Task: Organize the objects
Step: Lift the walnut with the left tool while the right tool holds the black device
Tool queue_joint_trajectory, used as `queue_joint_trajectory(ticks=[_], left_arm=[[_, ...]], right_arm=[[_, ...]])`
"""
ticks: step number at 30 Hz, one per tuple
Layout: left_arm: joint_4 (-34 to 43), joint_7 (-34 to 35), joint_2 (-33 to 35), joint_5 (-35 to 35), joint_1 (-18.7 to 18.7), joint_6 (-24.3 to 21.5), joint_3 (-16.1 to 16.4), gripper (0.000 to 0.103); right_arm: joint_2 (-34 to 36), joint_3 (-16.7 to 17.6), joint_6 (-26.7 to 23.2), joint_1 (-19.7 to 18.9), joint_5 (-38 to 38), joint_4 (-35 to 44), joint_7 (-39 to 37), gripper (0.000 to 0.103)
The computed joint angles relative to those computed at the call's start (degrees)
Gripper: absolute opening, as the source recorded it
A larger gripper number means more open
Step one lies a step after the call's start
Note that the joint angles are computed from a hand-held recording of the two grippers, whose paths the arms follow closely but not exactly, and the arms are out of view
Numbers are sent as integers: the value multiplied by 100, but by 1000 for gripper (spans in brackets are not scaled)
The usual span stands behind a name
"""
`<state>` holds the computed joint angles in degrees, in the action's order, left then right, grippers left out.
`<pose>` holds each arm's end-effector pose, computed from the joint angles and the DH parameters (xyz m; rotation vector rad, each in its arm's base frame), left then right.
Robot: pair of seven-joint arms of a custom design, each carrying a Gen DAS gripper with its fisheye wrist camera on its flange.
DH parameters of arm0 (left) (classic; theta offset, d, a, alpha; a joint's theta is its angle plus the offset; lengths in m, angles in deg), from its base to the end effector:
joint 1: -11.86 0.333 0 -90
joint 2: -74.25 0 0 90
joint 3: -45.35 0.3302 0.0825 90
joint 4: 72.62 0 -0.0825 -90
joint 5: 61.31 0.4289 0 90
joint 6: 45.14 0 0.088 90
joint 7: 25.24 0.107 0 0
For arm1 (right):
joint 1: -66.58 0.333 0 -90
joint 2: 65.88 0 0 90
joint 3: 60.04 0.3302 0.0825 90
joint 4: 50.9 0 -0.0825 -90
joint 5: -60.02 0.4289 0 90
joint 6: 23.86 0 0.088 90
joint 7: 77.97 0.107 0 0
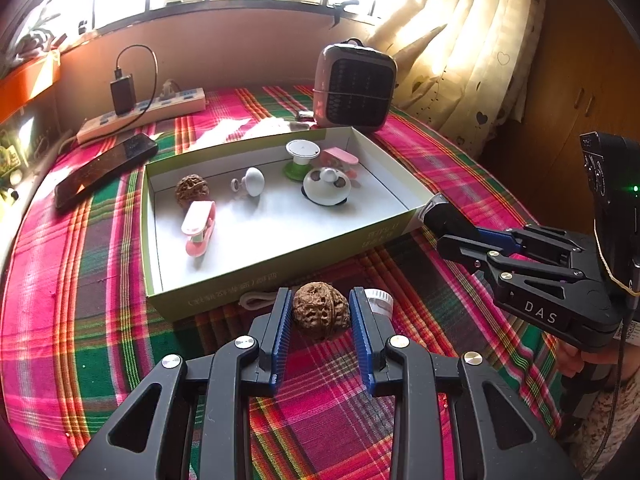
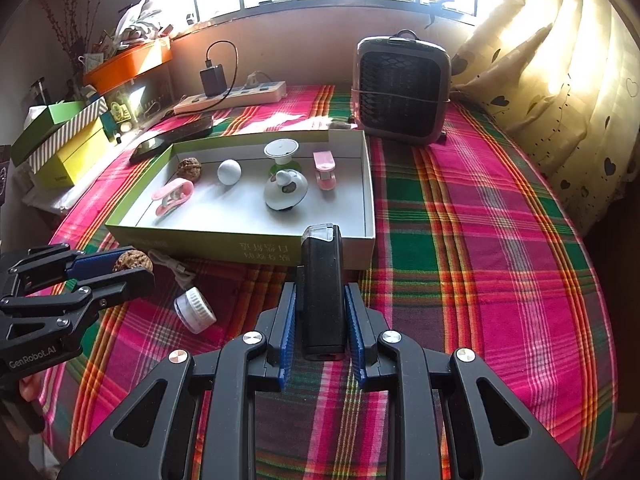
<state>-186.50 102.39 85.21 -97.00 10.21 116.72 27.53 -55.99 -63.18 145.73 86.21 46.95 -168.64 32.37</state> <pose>0.6456 -0.1874 0.4281 -1.4588 2.2962 -1.0091 0.6319 0.2044 0.4255 -1.8833 1.6267 -0.5760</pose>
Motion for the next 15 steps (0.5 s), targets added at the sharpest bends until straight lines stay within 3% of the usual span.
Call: queue_joint_trajectory(ticks=[15], left_arm=[[508,-400,294,405,84,-124,17,27]], right_arm=[[239,-11,-155,-15,181,507,-332,24]])
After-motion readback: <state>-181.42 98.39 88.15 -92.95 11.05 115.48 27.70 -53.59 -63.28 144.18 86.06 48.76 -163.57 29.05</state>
